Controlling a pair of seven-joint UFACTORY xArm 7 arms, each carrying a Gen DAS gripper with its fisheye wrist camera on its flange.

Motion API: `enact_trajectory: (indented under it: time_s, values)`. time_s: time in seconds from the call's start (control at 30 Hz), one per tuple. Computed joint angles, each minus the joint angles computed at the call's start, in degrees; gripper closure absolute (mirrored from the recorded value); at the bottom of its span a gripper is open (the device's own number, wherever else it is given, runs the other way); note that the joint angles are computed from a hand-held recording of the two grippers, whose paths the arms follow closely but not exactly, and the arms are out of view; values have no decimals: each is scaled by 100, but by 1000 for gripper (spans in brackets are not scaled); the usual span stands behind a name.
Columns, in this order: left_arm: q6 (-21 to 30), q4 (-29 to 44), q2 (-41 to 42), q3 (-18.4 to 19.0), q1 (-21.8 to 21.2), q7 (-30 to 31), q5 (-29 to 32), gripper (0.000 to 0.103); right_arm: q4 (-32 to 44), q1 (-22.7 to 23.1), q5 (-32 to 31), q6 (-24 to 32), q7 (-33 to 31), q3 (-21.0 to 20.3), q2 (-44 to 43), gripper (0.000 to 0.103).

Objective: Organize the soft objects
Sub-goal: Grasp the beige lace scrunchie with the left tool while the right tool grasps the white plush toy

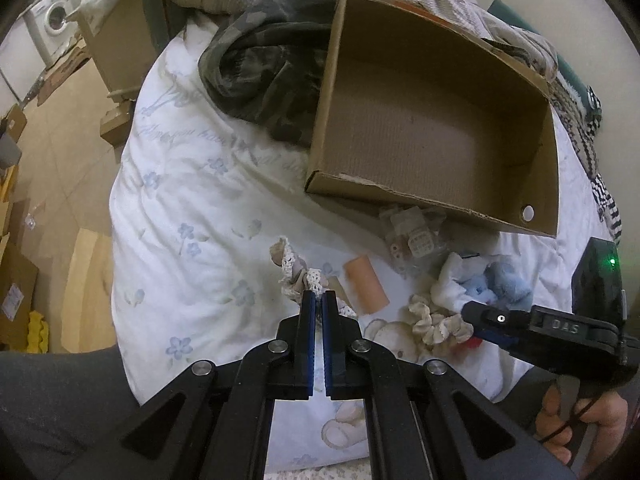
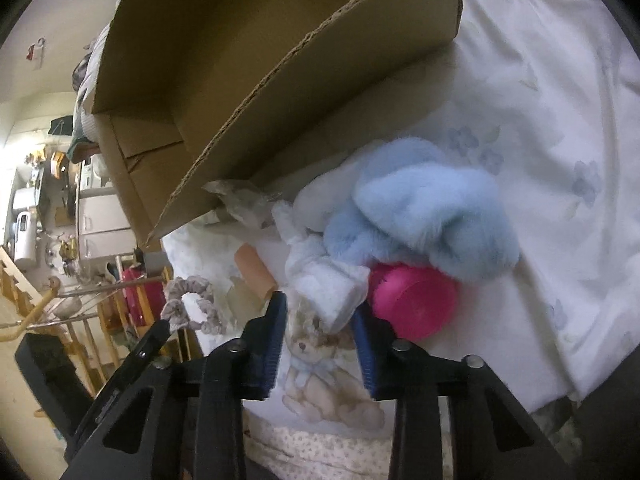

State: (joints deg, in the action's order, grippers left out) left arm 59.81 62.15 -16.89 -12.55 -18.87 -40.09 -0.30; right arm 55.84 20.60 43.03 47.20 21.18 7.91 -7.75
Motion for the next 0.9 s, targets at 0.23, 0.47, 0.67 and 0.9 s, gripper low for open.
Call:
enact_trajectory:
  time_s: [0.23,0.47,0.67,0.9]
  values:
    - [-9,65,106,-66,-19,-47,186,100,160,75,-641,-175,52,127,45,96]
    - [-188,-89,-114,-42,-2,-181,299,100,169,275,-490,-482,-471,119,-345,96]
    - [-646,-105,-488,4,47,-53,203,100,385,369,-341,-473,-875,-28,-623,96]
    - [-229,21,-288,-62,277,-182,422,93,436,341,-432,-501,-1266,-101,-704,96]
